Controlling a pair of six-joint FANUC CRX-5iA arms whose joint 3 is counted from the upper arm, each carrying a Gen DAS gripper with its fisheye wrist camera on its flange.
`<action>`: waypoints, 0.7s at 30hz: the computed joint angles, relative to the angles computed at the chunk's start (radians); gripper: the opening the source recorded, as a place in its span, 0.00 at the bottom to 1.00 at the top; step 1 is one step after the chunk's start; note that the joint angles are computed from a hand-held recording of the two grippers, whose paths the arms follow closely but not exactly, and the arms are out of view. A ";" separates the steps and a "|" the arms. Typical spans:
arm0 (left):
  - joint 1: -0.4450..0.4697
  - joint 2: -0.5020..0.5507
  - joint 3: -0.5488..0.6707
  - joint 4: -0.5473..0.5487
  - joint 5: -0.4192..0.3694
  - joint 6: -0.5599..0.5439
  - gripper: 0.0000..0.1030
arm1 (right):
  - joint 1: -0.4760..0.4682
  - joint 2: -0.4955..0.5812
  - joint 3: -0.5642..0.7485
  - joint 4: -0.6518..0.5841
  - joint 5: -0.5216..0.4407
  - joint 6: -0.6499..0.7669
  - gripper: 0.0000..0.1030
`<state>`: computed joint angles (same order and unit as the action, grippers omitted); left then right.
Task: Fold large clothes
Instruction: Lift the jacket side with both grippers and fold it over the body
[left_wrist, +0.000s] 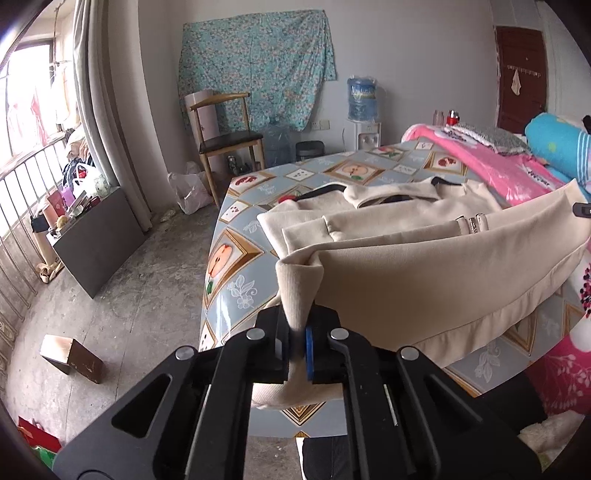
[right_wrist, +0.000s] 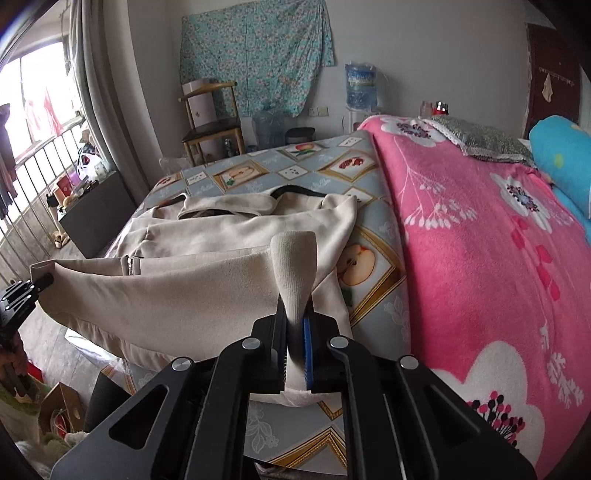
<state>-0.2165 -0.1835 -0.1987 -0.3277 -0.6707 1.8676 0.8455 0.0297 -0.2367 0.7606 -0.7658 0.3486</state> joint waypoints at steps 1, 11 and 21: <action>0.006 -0.001 0.001 0.008 0.015 -0.008 0.05 | -0.004 0.007 0.009 0.017 -0.003 -0.004 0.07; 0.032 0.199 0.229 -0.006 0.039 -0.116 0.05 | -0.125 0.175 0.214 0.059 0.084 0.078 0.06; 0.089 0.631 0.722 0.134 -0.103 -0.278 0.05 | -0.256 0.582 0.811 -0.244 -0.035 0.463 0.06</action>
